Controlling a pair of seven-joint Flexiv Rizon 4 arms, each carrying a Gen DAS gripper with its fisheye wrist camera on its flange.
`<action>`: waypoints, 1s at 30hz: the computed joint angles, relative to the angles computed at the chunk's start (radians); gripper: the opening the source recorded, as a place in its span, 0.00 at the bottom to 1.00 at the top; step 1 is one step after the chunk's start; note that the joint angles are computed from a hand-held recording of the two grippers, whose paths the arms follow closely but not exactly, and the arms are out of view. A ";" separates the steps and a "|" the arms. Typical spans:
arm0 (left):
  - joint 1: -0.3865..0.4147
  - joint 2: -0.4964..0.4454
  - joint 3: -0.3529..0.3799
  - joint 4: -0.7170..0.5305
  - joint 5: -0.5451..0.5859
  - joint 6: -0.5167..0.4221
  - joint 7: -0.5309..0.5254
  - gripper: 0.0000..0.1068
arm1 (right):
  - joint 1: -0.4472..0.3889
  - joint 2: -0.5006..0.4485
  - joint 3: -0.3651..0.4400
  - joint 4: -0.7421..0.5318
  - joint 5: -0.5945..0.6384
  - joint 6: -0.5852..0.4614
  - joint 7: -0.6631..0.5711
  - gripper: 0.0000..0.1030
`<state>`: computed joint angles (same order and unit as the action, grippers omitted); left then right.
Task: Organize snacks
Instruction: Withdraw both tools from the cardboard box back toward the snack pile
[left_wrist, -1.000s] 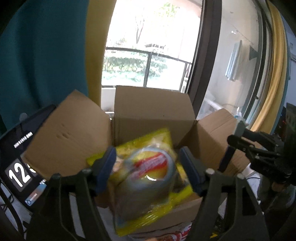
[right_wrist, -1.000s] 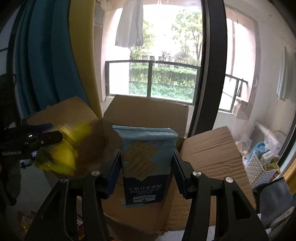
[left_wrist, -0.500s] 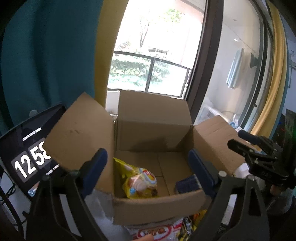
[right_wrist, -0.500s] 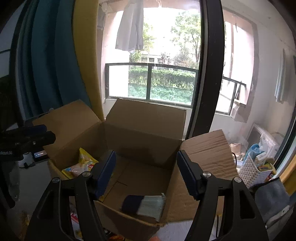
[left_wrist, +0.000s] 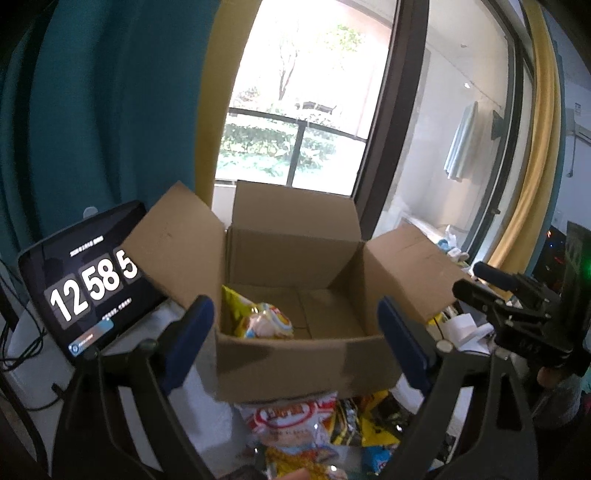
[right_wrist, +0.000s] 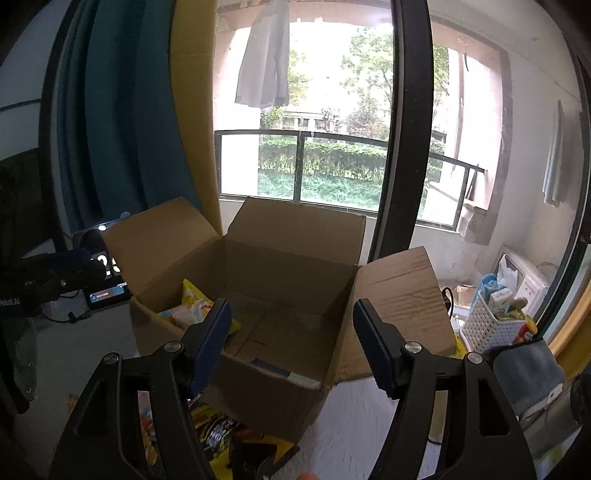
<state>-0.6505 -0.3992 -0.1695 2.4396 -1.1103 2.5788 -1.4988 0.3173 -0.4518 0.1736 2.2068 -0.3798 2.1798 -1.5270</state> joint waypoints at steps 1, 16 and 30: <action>-0.009 0.001 -0.005 0.004 -0.012 0.007 -0.003 0.85 | 0.001 0.006 -0.001 0.011 0.005 0.004 -0.003 0.69; -0.109 -0.011 -0.059 0.094 -0.138 0.031 -0.135 0.85 | -0.033 0.045 0.008 0.125 0.005 0.035 -0.006 0.69; -0.173 -0.069 -0.071 0.169 -0.157 0.000 -0.344 0.85 | -0.067 0.030 0.022 0.210 -0.033 0.039 0.013 0.69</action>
